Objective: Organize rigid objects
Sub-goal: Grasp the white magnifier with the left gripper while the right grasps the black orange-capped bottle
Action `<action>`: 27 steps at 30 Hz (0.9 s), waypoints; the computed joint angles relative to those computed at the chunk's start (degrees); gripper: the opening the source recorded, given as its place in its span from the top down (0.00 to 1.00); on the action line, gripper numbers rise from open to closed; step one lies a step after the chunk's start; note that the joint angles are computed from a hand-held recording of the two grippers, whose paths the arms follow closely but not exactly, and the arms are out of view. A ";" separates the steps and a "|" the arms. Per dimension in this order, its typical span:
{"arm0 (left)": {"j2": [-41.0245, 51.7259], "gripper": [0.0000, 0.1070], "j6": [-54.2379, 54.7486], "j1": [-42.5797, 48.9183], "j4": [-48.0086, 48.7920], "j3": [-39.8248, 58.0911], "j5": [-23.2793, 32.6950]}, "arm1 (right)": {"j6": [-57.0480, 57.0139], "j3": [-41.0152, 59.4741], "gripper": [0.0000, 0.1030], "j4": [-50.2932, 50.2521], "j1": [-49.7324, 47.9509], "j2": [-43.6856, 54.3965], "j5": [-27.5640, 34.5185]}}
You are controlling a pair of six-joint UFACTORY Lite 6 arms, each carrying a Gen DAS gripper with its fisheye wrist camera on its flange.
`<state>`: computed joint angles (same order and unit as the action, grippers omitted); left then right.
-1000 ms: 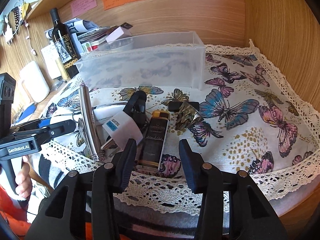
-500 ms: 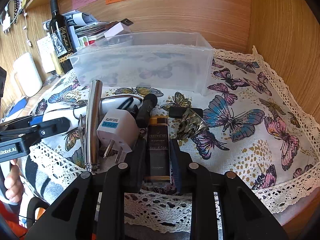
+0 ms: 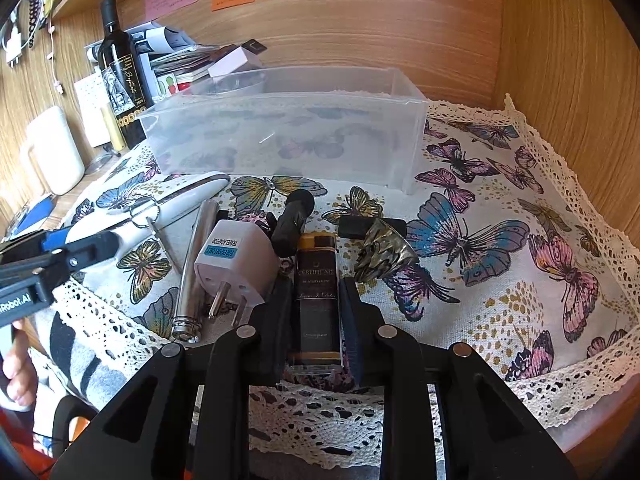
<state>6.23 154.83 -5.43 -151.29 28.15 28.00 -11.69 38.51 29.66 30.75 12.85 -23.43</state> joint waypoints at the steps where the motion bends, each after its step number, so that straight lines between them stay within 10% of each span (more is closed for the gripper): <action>1: 1.94 0.48 -1.65 0.09 1.72 1.47 0.19 | 0.64 -0.19 0.79 -0.58 -0.09 -0.11 -0.01; 6: 4.43 0.61 -6.20 1.17 6.78 2.84 1.92 | 1.59 -0.69 0.79 -1.66 -0.27 -0.37 -0.25; 27: -12.38 0.62 -26.21 4.54 28.06 3.22 -3.93 | 6.26 -2.30 0.79 -6.64 -1.78 -5.99 -1.86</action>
<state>-6.14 128.62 -0.89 -123.22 31.37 24.07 -5.43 36.21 23.02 28.97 6.86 -25.29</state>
